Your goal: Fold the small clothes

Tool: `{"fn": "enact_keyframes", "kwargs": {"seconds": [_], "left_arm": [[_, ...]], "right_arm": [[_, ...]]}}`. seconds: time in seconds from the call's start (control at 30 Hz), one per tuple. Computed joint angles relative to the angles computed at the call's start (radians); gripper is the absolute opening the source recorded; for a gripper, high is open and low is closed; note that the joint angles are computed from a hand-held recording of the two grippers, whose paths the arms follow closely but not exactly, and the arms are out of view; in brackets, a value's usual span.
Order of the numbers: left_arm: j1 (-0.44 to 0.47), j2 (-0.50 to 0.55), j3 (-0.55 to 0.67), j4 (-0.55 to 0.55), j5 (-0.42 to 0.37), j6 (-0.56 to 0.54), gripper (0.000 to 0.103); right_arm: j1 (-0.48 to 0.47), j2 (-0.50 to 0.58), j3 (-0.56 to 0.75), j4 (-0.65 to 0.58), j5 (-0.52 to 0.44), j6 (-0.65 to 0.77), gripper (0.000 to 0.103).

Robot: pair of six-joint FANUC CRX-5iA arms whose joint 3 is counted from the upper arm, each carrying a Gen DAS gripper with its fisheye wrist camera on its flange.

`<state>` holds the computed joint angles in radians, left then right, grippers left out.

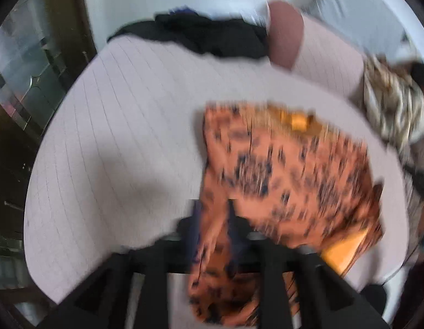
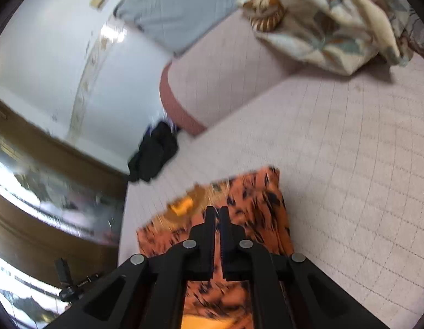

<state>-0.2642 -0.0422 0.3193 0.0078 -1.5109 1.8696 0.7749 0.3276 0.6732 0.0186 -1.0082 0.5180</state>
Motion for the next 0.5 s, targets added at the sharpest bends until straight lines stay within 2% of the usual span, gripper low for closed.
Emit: {"fn": "enact_keyframes", "kwargs": {"seconds": [0.03,0.17,0.2,0.23,0.3,0.33,0.37,0.4,0.43,0.47,0.5], "left_arm": [[-0.009,-0.025,-0.042,0.002,0.014,0.005,0.063],[0.015,-0.121,-0.199,0.123,0.115,-0.006,0.068],[0.020,-0.139,-0.229,0.155,0.142,-0.005,0.075],[0.018,-0.149,-0.245,0.171,0.159,-0.001,0.082],[-0.007,-0.148,-0.251,0.174,0.193,0.003,0.083],[-0.025,-0.141,-0.244,0.160,0.205,0.006,0.083],[-0.057,-0.134,-0.233,0.128,0.215,0.012,0.083],[-0.079,-0.121,-0.220,0.102,0.217,0.017,0.083],[-0.110,-0.101,-0.200,0.067,0.210,0.026,0.083],[-0.132,-0.083,-0.185,0.039,0.199,0.030,0.083],[-0.153,-0.068,-0.175,0.014,0.188,0.034,0.083]], "right_arm": [[0.001,-0.005,-0.017,-0.014,-0.007,0.014,0.005],[0.013,-0.089,-0.198,-0.046,0.096,-0.016,0.007],[0.022,-0.117,-0.250,-0.036,0.129,-0.044,0.007],[0.032,-0.141,-0.296,-0.020,0.159,-0.070,0.007],[0.044,-0.177,-0.357,-0.008,0.193,-0.090,0.008],[0.048,-0.185,-0.368,-0.005,0.195,-0.094,0.012],[0.053,-0.192,-0.377,-0.001,0.196,-0.099,0.036],[0.056,-0.195,-0.382,0.006,0.199,-0.113,0.077],[0.062,-0.204,-0.399,0.030,0.215,-0.150,0.087],[0.075,-0.218,-0.441,0.092,0.265,-0.223,0.087],[0.080,-0.212,-0.441,0.114,0.273,-0.243,0.087]]}}
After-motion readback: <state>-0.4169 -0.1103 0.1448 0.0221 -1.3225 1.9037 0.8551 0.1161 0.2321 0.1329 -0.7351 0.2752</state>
